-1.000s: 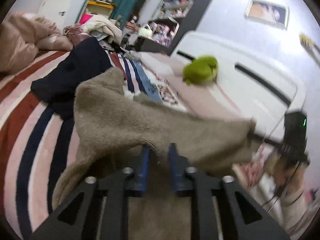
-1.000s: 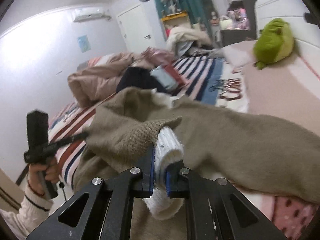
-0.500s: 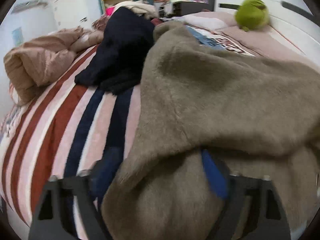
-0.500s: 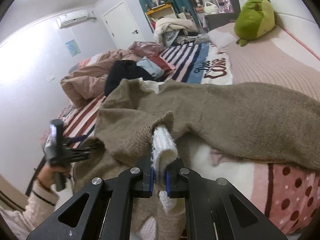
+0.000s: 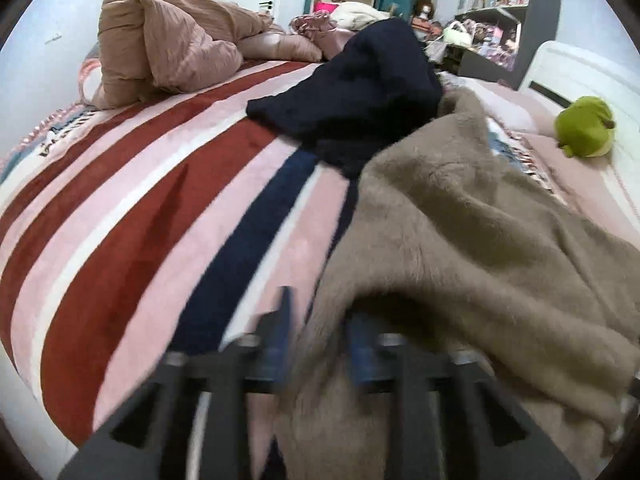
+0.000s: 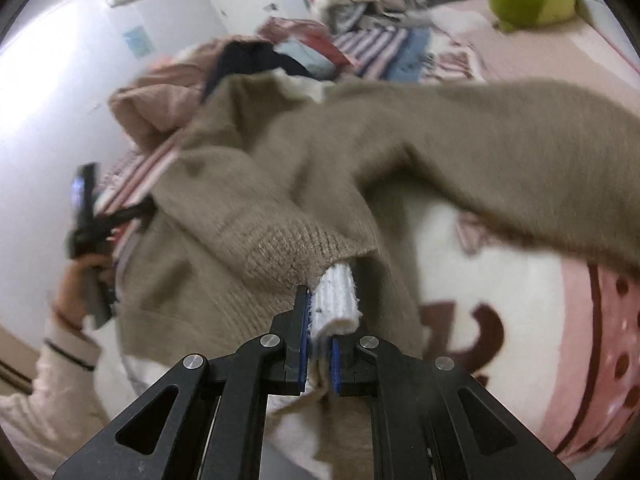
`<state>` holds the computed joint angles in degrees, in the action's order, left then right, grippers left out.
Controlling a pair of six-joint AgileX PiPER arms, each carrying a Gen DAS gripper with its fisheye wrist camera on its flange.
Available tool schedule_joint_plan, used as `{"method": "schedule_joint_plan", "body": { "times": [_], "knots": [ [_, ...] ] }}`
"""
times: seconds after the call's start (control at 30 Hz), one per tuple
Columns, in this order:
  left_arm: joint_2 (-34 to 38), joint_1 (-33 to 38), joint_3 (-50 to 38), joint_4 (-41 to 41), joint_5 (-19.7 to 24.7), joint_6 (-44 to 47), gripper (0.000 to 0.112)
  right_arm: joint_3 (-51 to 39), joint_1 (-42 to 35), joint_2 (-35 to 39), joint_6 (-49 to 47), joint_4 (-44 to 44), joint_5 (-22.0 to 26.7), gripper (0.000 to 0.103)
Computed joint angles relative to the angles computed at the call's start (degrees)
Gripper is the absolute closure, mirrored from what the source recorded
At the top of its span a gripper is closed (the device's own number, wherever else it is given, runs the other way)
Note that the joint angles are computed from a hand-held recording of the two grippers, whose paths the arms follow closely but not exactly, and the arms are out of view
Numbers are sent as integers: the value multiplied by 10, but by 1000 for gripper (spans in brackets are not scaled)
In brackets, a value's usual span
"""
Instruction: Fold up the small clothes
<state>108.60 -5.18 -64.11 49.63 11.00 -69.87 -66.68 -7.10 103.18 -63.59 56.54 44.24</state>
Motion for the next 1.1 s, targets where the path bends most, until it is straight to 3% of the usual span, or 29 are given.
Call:
{"method": "schedule_joint_plan", "body": {
  "times": [0.03,0.1,0.17,0.23,0.27,0.3,0.4,0.57,0.67,0.73,0.87,1.03,1.07,1.1],
  "knots": [
    [-18,0,18,23,-8,-20,60,-3,-9,9,-3,8,16,100],
    [-63,-6,57,102,-18,-103,56,-14,-14,14,8,-1,31,95],
    [-114,-9,91,124,-32,-137,46,-15,-18,1,11,-12,31,93],
    [-165,-22,116,176,-36,-196,37,-18,-41,-6,-9,12,59,77],
    [-183,-32,123,175,-33,-199,32,-14,-65,-13,-29,41,79,61],
    [-195,-38,122,154,-32,-180,31,-10,-84,-20,-43,61,90,53],
    [-226,-63,122,97,-35,-136,30,1,-140,-37,-62,91,85,50],
    [-242,-121,111,111,-30,-164,28,0,-237,1,-61,116,48,35],
    [-237,-163,97,107,-11,-168,27,-15,-274,49,-49,127,37,33],
    [-222,-179,78,62,-2,-120,23,-28,-298,85,-51,151,58,33],
    [-200,-200,51,50,23,-106,23,-72,-321,159,-95,228,111,34],
    [-183,-209,29,54,34,-116,23,-109,-301,187,-122,289,83,34],
    [-180,-209,26,53,39,-114,23,-112,-299,188,-118,294,77,37],
    [-177,-208,22,51,41,-110,23,-107,-297,184,-117,302,67,51]
  ]
}}
